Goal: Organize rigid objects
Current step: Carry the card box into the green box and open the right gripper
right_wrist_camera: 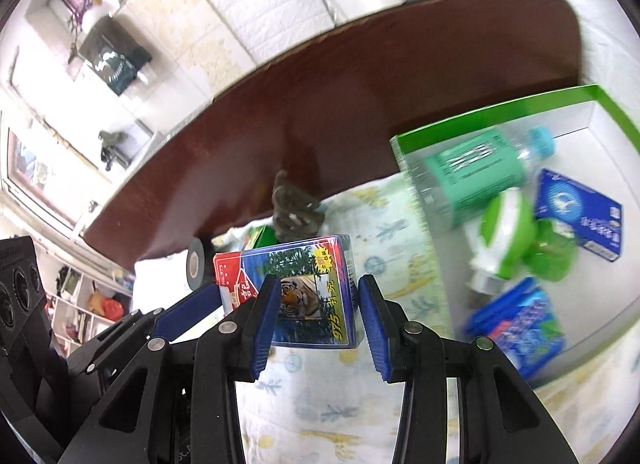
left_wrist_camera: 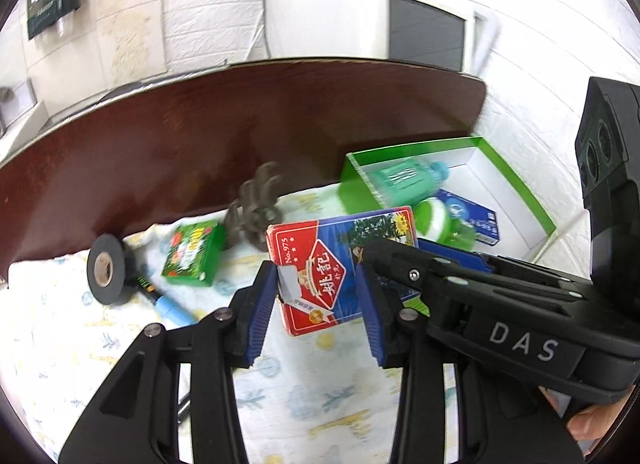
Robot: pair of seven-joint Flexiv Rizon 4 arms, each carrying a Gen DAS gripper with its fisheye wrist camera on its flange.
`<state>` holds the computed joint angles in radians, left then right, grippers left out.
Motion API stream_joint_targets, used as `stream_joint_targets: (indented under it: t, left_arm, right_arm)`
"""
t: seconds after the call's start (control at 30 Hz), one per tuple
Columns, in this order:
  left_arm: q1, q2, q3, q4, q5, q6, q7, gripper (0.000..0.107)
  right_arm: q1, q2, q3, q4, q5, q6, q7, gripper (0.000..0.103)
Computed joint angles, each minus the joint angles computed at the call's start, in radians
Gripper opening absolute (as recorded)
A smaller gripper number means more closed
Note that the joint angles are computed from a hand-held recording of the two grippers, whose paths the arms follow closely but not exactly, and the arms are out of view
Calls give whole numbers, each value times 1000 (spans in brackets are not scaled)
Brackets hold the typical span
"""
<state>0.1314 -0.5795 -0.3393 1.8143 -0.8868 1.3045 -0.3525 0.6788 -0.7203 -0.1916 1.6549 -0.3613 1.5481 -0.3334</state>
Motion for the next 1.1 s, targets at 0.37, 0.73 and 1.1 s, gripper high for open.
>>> stream_joint_targets:
  t: [0.37,0.73,1.1]
  left_arm:
    - [-92,14,-12,-11,59,-8,-9,38]
    - [-179,-51,9,-113,219,-55,-88,38]
    - [-224,-133,27,-240,328,-136,-174,38]
  right_arm:
    - [191,101,-282,261,149,179,21,44]
    - [205,125,-333,367,365,260,-68,44]
    - [186,103,-345,362,489,256,-111,44]
